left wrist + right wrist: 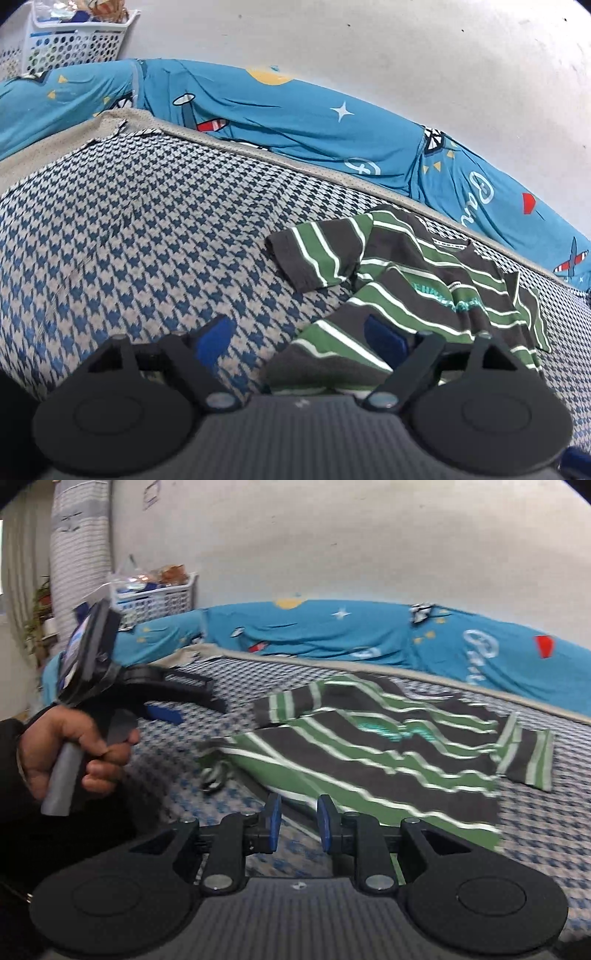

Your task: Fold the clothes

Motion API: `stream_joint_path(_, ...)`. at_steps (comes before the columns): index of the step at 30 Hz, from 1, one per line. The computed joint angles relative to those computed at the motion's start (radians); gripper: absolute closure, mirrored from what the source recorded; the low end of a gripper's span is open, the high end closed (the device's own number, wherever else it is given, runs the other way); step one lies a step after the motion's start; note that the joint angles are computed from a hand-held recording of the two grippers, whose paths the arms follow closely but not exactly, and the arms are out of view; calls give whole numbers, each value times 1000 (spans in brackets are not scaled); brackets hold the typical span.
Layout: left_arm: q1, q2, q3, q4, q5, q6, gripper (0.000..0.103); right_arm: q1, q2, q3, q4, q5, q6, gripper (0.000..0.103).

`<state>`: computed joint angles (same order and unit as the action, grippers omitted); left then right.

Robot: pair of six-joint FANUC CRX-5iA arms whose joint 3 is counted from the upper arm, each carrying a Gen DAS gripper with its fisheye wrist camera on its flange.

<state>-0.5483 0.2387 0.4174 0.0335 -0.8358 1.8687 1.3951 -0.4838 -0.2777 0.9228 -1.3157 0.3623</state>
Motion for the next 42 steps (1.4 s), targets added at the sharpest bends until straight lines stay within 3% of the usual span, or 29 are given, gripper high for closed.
stream_joint_path(6,6,42,71,8,-17,-54,20,-99,59,46,-105,184,159,82)
stream_joint_path(12,24,58,97,25,-14,-64,17,-182,148,116,-236,326,414,82)
stream_joint_path(16,43,49,81,44,-11,-47,15,-219,216,176,-320,348,603,80)
stream_joint_path(19,52,44,74,46,-13,-36,15,-245,260,214,-374,347,703,72)
stream_joint_path(27,63,32,48,71,3,-37,15,-285,322,246,-420,304,939,69)
stream_joint_path(36,61,24,35,68,16,-33,15,-321,324,235,-437,324,978,72)
stream_joint_path(38,61,23,35,66,17,-32,15,-332,327,247,-459,321,968,79)
stream_joint_path(39,62,21,32,67,21,-35,15,-337,328,251,-463,320,951,88)
stream_joint_path(42,62,16,27,57,30,-29,15,-352,334,290,-517,306,877,95)
